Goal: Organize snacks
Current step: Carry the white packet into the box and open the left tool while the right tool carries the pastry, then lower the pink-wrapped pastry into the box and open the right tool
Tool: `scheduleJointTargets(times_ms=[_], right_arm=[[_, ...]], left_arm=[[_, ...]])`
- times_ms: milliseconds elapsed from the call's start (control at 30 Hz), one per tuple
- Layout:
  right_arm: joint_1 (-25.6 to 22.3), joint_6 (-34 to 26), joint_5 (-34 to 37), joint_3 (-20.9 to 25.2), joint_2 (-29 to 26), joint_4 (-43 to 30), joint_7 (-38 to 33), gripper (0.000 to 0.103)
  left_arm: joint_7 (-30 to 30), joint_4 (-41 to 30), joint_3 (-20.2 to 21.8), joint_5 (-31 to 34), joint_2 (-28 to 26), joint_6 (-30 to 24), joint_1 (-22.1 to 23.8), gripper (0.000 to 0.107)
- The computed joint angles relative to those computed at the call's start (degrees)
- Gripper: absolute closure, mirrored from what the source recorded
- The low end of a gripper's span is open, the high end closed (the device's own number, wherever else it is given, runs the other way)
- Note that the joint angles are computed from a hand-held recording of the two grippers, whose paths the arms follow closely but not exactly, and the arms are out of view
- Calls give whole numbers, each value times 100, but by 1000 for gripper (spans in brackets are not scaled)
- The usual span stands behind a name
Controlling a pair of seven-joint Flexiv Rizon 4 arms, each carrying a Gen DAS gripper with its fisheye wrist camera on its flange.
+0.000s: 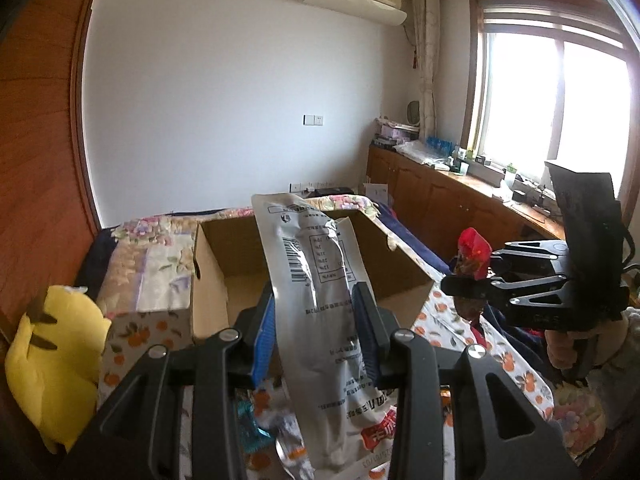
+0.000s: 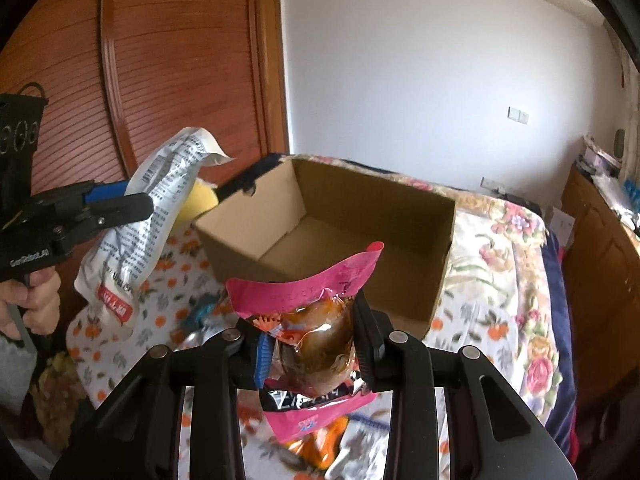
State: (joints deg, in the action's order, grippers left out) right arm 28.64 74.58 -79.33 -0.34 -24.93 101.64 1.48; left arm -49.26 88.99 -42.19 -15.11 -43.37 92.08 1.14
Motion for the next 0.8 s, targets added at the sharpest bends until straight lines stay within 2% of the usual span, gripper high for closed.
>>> scheduleJointTargets(times_ms=[100, 333, 400, 433, 600, 700, 800], right_arm=[[-37, 51, 209, -74, -204, -294, -276, 70], [-9, 340, 419, -437, -721, -960, -347, 70], [42, 337, 552, -572, -882, -1152, -407, 70], [61, 344, 646, -624, -981, -1259, -444, 70], [168, 347, 1166, -938, -1419, -1647, -588, 70], [116, 346, 1775, -841, -1680, -1816, -1002, 70], [157, 281, 2225, -769, -1835, -1903, -1432, 70]], left_arm=[[55, -397, 199, -29, -174, -143, -210, 71], [246, -1579, 695, -342, -767, -540, -803, 71], [253, -2072, 1032, -438, -973, -713, -1101, 71], [270, -2355, 1158, -498, -1116, -855, -1222, 75], [184, -3311, 1792, -759, -1557, -1462, -1685, 76], [-119, -3957, 2387, -753, -1878, -1908, -2007, 81], [-79, -3827, 2408, -704, -1840, -1781, -2031, 79]])
